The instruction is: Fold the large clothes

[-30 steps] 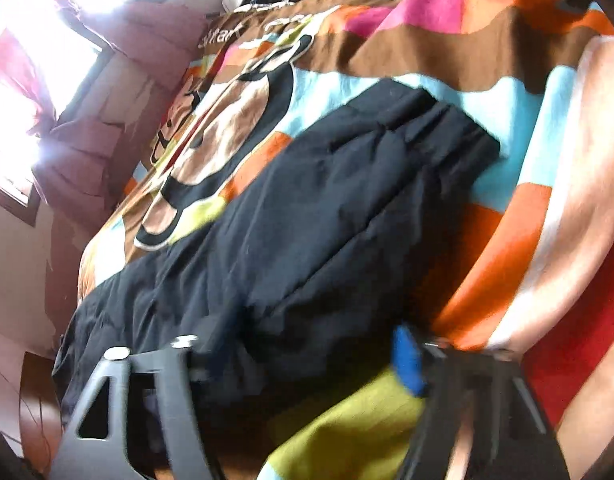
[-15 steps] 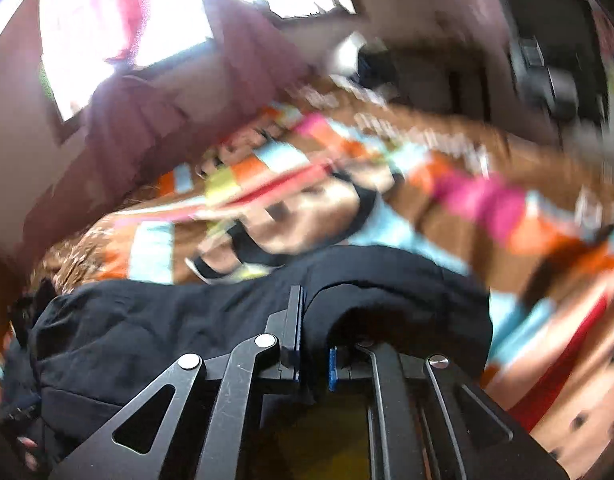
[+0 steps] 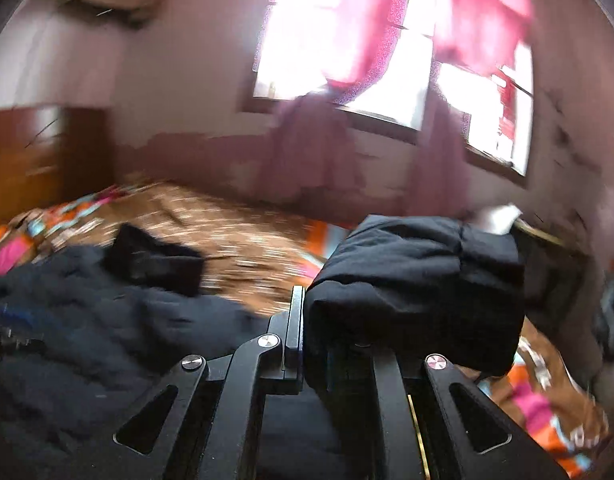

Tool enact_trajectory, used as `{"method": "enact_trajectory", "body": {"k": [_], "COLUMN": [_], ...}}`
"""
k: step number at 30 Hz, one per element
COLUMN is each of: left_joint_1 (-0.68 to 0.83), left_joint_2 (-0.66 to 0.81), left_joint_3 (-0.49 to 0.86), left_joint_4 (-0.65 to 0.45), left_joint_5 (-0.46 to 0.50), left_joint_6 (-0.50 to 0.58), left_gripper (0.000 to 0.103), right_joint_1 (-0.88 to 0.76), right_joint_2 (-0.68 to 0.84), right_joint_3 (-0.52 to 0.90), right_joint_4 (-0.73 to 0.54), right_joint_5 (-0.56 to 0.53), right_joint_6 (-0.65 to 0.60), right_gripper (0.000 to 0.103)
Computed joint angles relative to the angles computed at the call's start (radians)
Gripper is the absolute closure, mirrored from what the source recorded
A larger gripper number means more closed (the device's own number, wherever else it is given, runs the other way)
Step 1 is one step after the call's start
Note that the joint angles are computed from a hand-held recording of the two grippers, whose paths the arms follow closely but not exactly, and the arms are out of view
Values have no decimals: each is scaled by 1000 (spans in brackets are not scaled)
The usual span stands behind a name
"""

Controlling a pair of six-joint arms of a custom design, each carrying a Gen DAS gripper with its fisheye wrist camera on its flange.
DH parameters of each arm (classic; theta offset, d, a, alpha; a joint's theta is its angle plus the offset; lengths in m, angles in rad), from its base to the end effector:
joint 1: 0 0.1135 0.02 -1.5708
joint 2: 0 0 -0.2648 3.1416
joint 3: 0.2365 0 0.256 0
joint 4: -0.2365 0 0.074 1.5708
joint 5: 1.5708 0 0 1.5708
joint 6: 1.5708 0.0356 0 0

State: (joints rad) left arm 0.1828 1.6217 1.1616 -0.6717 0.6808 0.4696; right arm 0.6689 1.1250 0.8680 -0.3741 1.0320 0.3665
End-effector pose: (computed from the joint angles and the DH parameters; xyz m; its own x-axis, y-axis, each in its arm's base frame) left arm 0.3249 0.0373 0.2292 -0.7386 0.2211 -0.6368 0.5114 0.7992 -0.3157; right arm 0.2043 0.1225 0.2927 -0.3513 -0.0433 -0.9352 0.3764 0.9081 -0.1835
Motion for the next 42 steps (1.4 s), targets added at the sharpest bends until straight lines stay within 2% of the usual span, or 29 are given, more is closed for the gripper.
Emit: {"method": "enact_trajectory", "body": {"k": [5,7,12,13,14,15,16,17,20,24,27,28,30,33,35,36,37,39,40,41,42], "left_joint_1": [209,269,355,364,375,380,386,385,371,314,240,211,158,122,106,88,78,64,52,40,38], "left_joint_2": [51,96,223,252,278,298,318,341,387,365,329,322,299,286,286,283,287,268,245,227,221], "left_joint_3": [78,123,225,244,262,271,280,297,320,258,193,170,119,85,73,67,72,50,27,11,9], "left_joint_4": [-30,-52,-121,-141,-166,-188,-222,-260,-363,-373,-334,-317,-246,-169,-130,-109,-103,-54,-13,17,27], "left_joint_5": [56,78,103,107,114,121,132,147,175,185,162,155,134,133,138,114,99,65,26,-12,-23], "left_joint_6": [87,117,181,195,213,227,253,279,356,372,318,284,178,38,-46,-90,-112,-153,-176,-190,-194], "left_gripper": [1,1,1,1,1,1,1,1,1,1,1,1,2,17,45,51,54,67,85,95,95], "right_joint_1": [164,208,259,255,251,244,248,246,282,347,392,424,415,462,484,492,499,512,518,503,500], "right_joint_2": [323,425,672,704,715,723,728,710,661,530,425,393,373,315,290,278,269,244,233,238,233], "right_joint_3": [221,297,454,464,447,434,418,369,283,176,122,99,91,40,15,0,-11,-40,-51,-51,-55], "right_joint_4": [24,-18,-124,-126,-115,-105,-90,-54,-9,-42,-111,-145,-160,-234,-266,-279,-292,-310,-324,-310,-313], "right_joint_5": [-2,-12,-138,-184,-228,-279,-326,-348,-371,-350,-297,-273,-255,-216,-212,-212,-210,-204,-198,-198,-194], "right_joint_6": [-87,-68,38,59,79,94,117,122,141,233,331,390,421,532,586,611,634,674,696,686,693], "right_gripper": [96,96,94,87,70,60,39,32,31,30,27,26,26,26,26,26,26,26,26,26,26]}}
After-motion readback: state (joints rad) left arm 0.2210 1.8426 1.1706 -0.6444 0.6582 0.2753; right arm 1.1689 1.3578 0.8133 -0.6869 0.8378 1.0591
